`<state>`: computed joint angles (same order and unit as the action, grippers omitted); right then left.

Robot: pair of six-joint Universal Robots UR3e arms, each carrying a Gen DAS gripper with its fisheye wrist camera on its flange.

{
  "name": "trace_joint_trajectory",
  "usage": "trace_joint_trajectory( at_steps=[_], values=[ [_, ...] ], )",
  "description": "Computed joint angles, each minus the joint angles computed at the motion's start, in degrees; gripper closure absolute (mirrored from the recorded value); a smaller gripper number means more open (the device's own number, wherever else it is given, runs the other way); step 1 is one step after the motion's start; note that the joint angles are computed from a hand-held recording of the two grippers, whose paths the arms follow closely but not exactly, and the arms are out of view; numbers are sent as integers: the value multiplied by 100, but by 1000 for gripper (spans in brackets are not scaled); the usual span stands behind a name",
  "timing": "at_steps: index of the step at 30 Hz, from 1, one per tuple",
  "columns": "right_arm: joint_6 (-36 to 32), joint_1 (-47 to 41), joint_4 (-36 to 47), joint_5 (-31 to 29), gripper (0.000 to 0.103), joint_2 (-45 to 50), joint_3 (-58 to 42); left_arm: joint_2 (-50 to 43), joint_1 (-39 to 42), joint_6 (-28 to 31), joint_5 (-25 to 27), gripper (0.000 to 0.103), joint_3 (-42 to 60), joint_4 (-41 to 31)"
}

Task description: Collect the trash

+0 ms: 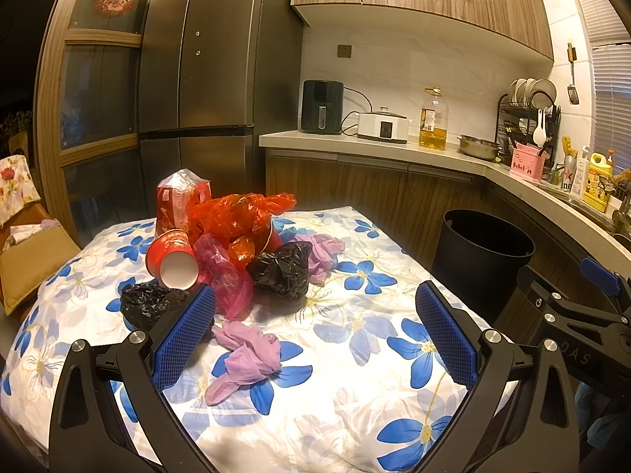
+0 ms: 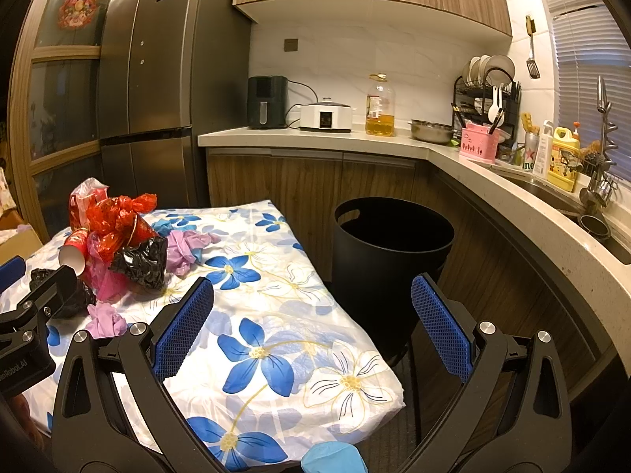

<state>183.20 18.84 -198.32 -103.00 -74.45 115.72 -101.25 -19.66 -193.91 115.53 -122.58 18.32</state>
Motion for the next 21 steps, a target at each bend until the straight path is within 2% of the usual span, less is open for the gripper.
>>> trace_joint_trajectory(
  at_steps=[21],
  values=[
    [4,-3,-14,8,4,36,-19,-83,-204,-104,163,5,145,-104]
  ],
)
